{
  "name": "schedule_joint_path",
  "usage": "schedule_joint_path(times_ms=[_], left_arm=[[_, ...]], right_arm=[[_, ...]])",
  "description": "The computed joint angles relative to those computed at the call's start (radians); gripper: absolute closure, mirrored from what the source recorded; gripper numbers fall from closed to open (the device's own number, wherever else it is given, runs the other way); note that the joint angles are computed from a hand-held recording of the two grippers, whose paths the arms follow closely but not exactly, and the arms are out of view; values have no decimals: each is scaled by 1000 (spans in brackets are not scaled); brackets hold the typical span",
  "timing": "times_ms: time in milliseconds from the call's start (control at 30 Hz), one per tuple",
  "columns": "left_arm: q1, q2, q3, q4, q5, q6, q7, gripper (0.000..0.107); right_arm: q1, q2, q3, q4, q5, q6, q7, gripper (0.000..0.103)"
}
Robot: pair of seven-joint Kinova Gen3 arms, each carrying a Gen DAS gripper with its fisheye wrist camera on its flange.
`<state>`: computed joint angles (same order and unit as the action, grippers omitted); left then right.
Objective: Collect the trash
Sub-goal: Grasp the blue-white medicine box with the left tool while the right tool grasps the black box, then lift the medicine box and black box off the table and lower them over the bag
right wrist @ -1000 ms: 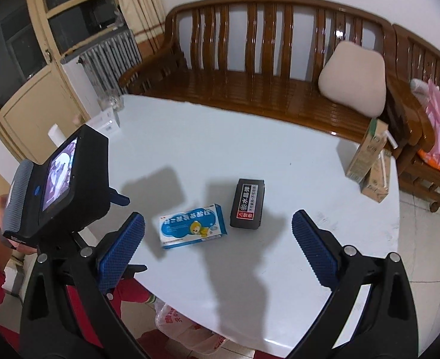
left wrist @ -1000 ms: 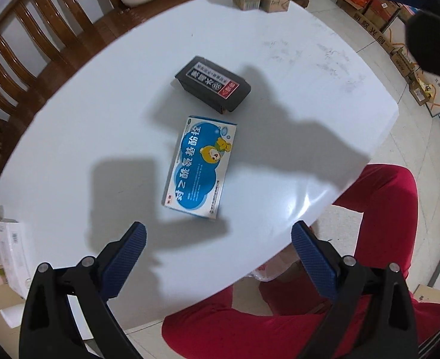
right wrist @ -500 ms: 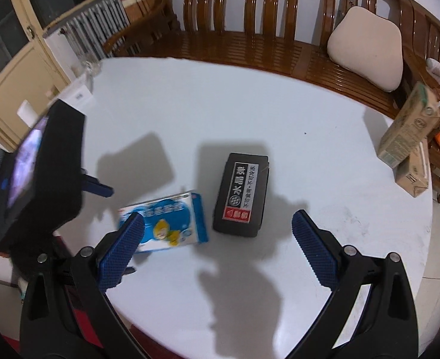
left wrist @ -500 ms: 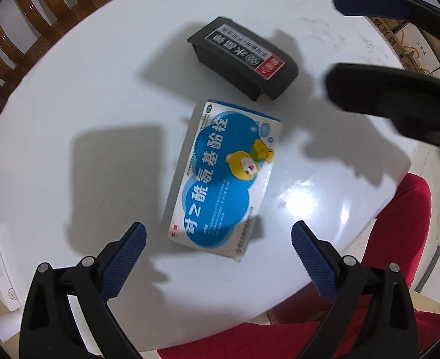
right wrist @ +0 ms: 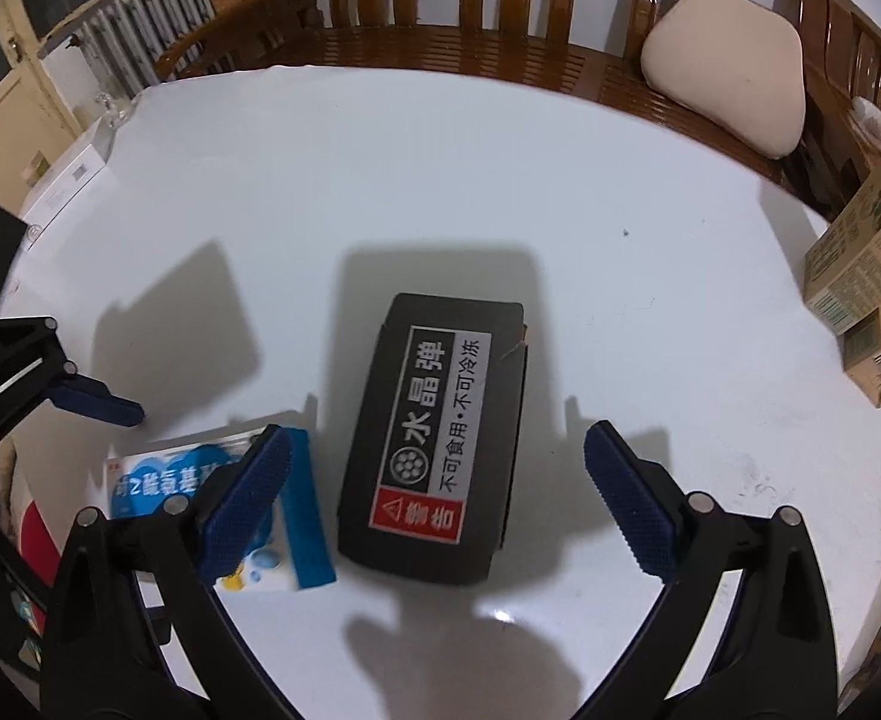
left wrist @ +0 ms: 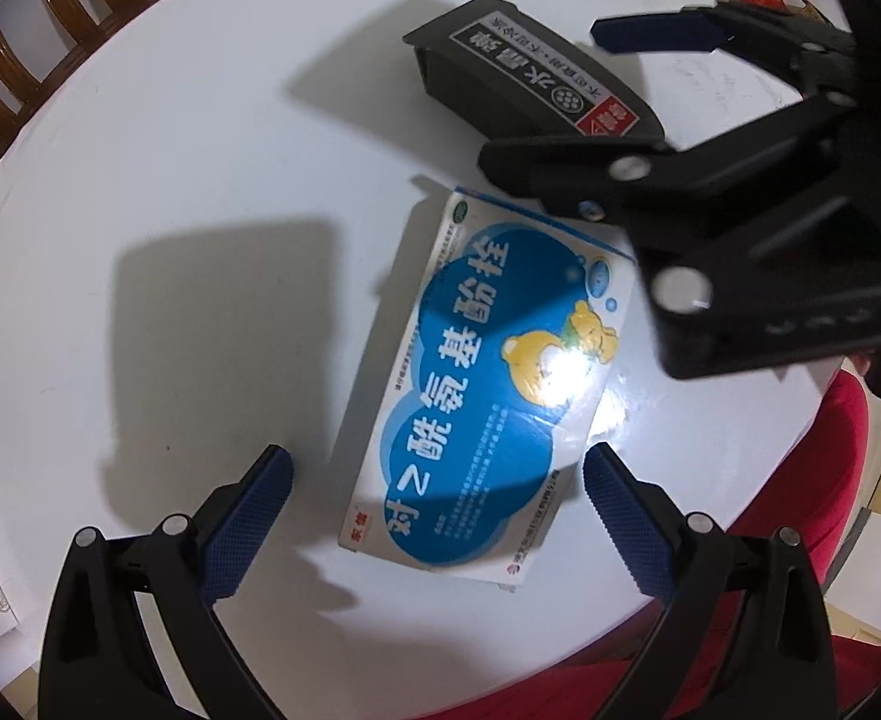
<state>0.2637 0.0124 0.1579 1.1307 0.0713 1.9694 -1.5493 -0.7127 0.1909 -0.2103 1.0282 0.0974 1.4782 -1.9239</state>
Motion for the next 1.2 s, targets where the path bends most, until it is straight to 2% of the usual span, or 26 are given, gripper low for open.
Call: schedule_joint_path(times_ms=[33,100,167,267,333,367,433,500,600,733,967,1033,1133,1200], left_arm=[[-2,-2,-2,1,2,-3,-4,13],[-11,-12,-10,10,4,-11,-18,13],[-14,-16,-9,14,0,-16,-22,13],[-10,-19,-2,15,-2,-25,-13,13],[-7,-22,2,14,-13,-33,-9,18],[0,-19,9,6,-25,-35,0,20],[19,-12,25,-12,-38,-36,31,34],[19,-17,18,-22,-28,-34,40,41],[0,-32,-2,-10,7,-44,53,41],[9,-76,13,15,-48,-63,105,42],[37,-154,99,-9,-151,-67,225,44],[41,-182,116,-15,-150,-65,247,45],[31,-191,82,-36,-89,-45,231,46],[6,-200,70,-32,-83,-31,214,47]], right_arm=[[3,1,2,7,-2,-8,-2,8],[6,5,4,13,-1,-8,-9,18],[8,4,5,20,-3,-14,-9,22],[-41,14,8,7,85,13,-20,40],[-41,14,2,8,92,5,-13,50],[-44,15,3,7,97,7,-14,51],[-50,16,5,4,102,12,-23,51],[-54,16,7,0,108,17,-33,51],[-49,-8,8,14,109,6,-52,51],[-75,-40,-6,10,172,25,-90,51],[-133,-108,-62,-15,276,73,-142,51],[-150,-124,-84,-24,304,89,-163,51],[-164,-145,-110,-29,329,115,-187,51],[-172,-155,-128,-24,345,129,-209,51]])
